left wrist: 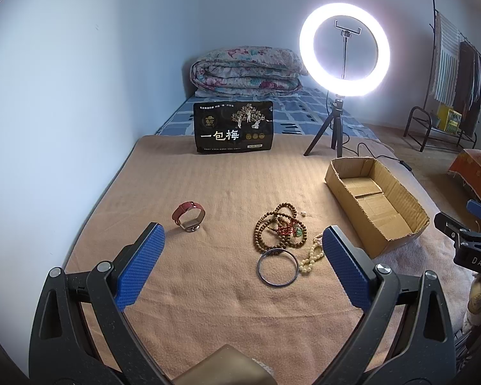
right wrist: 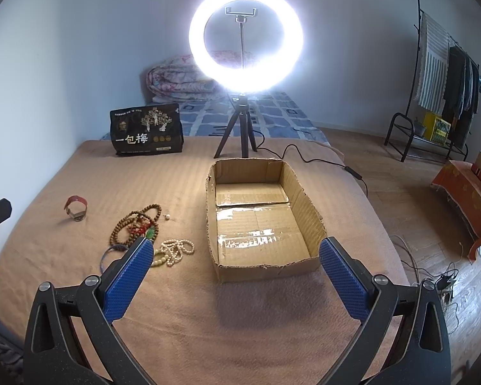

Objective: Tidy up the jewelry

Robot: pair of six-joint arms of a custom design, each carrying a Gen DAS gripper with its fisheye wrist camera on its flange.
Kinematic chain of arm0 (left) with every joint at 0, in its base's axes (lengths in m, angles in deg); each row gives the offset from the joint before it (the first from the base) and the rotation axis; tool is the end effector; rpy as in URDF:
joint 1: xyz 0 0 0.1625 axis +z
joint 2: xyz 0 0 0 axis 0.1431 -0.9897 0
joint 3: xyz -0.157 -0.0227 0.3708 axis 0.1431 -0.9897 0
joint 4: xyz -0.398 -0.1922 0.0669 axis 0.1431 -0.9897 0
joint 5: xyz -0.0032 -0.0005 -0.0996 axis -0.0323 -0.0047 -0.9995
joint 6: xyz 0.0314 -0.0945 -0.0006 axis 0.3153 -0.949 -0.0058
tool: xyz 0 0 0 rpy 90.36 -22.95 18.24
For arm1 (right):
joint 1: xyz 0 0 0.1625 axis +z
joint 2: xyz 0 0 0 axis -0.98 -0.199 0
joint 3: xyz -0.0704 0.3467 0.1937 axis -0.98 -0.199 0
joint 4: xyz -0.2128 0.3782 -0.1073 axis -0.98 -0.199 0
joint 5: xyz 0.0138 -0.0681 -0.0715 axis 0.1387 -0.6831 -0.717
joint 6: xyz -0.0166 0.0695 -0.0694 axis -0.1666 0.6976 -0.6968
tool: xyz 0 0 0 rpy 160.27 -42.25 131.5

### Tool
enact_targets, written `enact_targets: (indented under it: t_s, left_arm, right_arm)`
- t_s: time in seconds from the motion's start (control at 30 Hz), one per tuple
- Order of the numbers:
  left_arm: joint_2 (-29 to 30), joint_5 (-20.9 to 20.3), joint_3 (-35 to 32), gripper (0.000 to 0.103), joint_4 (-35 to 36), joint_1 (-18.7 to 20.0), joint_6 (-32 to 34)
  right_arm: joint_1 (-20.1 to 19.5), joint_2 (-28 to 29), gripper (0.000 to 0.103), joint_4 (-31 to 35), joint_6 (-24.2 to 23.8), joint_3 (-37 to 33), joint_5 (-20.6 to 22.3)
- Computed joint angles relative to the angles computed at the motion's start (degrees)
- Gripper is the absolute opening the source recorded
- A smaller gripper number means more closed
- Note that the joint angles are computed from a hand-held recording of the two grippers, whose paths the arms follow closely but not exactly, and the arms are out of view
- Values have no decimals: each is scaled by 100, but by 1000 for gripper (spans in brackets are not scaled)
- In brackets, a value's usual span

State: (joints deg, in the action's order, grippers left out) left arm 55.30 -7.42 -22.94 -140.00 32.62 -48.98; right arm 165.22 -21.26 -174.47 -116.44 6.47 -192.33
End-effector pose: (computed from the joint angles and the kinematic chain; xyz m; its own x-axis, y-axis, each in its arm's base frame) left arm -0.5247 -0.7554 0.0791 -0.6921 -0.2341 -0.6828 0.4708 0.5706 -0.6729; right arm 0.0621 -0.8275 0.4993 -0.6637 -0.2592 0.7017 -0.6924 0.5677 -0.4452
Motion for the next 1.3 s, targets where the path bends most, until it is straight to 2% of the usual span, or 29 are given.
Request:
enact_targets:
  t_s: [1.03,1.3]
  left_arm:
    - [-79,-21,184,100,-48,12,-46]
    - [-369,-4,663,100,209,71,-531]
  right_arm:
    - [7,41,103,151,-33,-102,-55]
    - [8,81,103,98,-121,-124,-67]
